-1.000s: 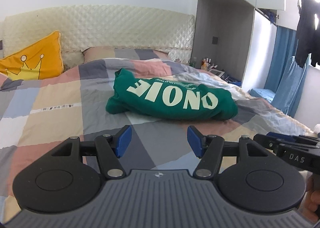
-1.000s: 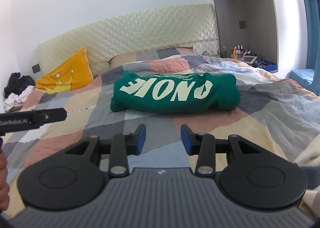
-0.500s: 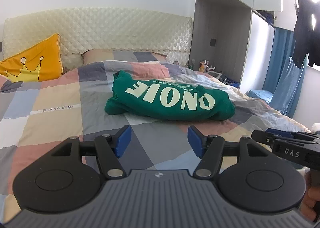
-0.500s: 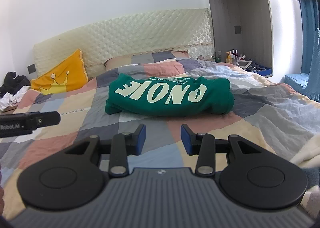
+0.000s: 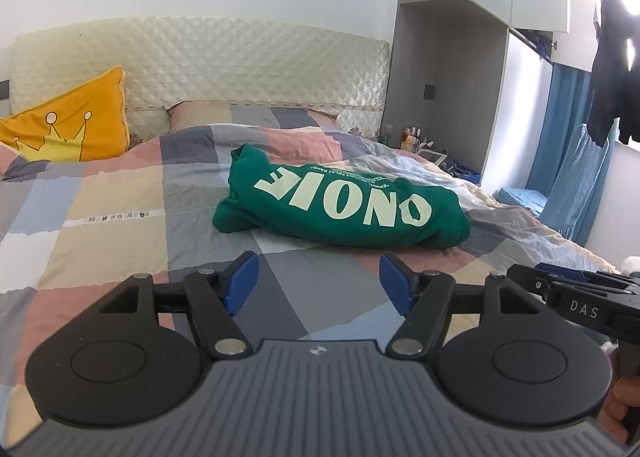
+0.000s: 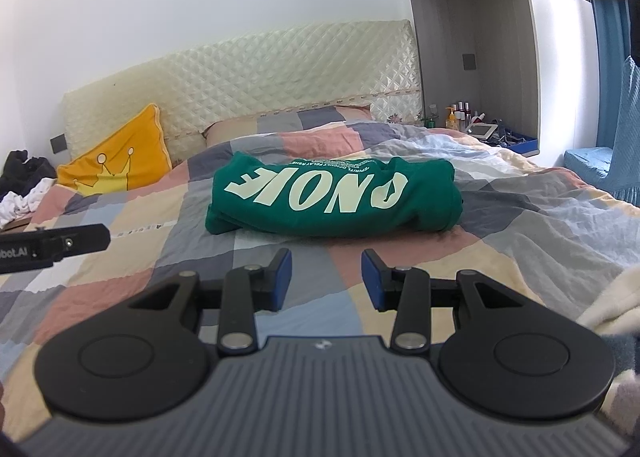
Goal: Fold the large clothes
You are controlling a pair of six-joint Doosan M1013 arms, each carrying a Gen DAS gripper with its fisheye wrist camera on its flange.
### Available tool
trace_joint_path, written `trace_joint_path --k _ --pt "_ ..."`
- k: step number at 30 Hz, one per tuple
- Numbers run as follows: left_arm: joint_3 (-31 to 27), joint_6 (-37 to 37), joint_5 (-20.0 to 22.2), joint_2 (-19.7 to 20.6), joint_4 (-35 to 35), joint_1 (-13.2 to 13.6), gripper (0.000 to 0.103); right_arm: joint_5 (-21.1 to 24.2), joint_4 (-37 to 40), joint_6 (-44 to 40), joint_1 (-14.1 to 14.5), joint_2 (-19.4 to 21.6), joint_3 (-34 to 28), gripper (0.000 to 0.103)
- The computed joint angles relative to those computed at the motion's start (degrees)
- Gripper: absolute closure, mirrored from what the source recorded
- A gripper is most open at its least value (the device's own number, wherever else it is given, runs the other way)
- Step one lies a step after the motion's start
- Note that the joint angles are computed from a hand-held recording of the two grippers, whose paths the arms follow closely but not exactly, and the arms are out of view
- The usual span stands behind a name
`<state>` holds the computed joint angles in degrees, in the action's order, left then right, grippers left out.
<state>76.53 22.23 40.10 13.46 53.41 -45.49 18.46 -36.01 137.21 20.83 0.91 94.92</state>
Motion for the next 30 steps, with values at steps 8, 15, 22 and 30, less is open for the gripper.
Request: trace_joint_path --k 8,15,22,30 --pt "-0.14 0.43 0.21 0.06 -0.72 0.02 0.028 0.08 -0.35 0.38 -0.05 0.08 -0.10 0.060" --pt "0.08 0.37 -0.17 -0.06 -1.88 0.47 0.006 0.27 -4.02 4.98 0.33 -0.05 0.17 0.019" --pt "0.03 -0.05 0.97 -0.01 -2.04 0.49 0.002 1.88 -9.33 9.97 1.01 0.13 0.14 0.000" --pt "-0.55 0.96 2.11 0.20 -2.77 0.50 0.002 2.26 -9.75 10.06 1.15 0.20 0.05 0.000"
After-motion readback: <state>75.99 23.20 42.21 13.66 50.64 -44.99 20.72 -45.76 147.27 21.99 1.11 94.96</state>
